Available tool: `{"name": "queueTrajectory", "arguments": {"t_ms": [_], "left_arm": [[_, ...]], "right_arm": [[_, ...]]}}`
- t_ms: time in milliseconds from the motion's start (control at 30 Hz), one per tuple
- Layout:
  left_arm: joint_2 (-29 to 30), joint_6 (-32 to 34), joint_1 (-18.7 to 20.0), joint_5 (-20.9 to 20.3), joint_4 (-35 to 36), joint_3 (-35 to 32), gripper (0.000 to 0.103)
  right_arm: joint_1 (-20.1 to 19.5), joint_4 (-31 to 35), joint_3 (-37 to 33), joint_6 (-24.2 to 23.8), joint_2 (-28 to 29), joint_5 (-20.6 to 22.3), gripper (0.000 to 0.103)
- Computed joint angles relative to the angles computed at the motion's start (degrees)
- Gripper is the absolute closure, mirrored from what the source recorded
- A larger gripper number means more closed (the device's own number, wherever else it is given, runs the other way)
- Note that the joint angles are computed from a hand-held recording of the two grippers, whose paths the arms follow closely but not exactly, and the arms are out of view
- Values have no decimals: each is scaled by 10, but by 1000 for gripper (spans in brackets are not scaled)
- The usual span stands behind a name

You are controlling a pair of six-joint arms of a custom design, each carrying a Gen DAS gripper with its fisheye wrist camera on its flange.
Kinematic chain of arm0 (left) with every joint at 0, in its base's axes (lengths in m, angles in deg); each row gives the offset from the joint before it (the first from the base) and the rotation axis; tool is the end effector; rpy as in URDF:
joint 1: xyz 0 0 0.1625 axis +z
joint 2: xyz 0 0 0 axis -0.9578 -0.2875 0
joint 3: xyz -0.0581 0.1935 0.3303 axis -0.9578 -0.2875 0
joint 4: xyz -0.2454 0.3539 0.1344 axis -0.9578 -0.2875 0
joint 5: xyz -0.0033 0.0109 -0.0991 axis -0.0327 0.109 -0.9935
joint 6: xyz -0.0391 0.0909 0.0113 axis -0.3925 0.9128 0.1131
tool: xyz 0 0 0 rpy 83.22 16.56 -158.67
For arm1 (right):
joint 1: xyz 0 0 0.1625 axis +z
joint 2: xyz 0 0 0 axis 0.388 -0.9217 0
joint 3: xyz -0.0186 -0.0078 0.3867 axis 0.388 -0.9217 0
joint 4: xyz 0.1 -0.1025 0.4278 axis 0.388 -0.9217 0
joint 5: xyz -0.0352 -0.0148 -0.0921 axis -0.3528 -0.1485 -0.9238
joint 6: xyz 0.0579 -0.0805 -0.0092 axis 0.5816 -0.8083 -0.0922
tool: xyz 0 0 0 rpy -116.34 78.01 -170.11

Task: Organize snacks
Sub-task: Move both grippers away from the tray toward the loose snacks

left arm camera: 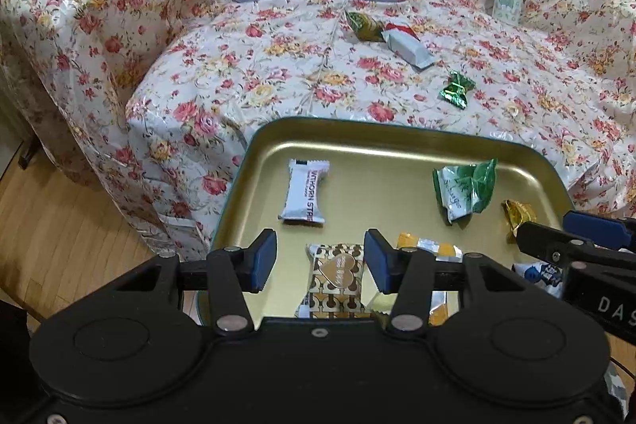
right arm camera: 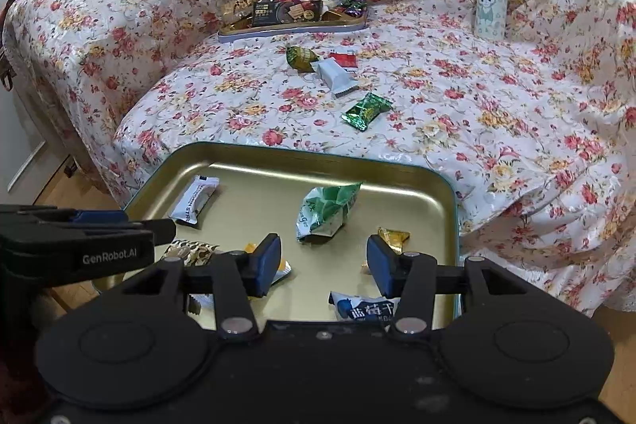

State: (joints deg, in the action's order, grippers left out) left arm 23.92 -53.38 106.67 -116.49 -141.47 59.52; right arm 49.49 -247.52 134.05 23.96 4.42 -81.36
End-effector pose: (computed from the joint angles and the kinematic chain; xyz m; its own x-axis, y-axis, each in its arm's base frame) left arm -0.3531 -0.4923 -0.1008 -0.7051 -0.2340 -0.6694 0.2675 0.7865 -0.5566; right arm -0.0377 -0.5266 0.2530 -0.7207 -0.3760 0.5825 -0.6304 0.7050 -0.3250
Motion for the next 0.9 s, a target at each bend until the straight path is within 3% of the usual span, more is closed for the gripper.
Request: {"name": "queueTrajectory", "arguments": {"t_ms": [600, 900], "left_arm": [[-5, 43, 15, -41, 0, -16, 47], [-17, 80, 27, -25, 18, -34, 47]], "right_arm": [[3, 41, -31, 43, 19, -23, 52], [16, 79, -67, 55, 31, -37, 52]]}}
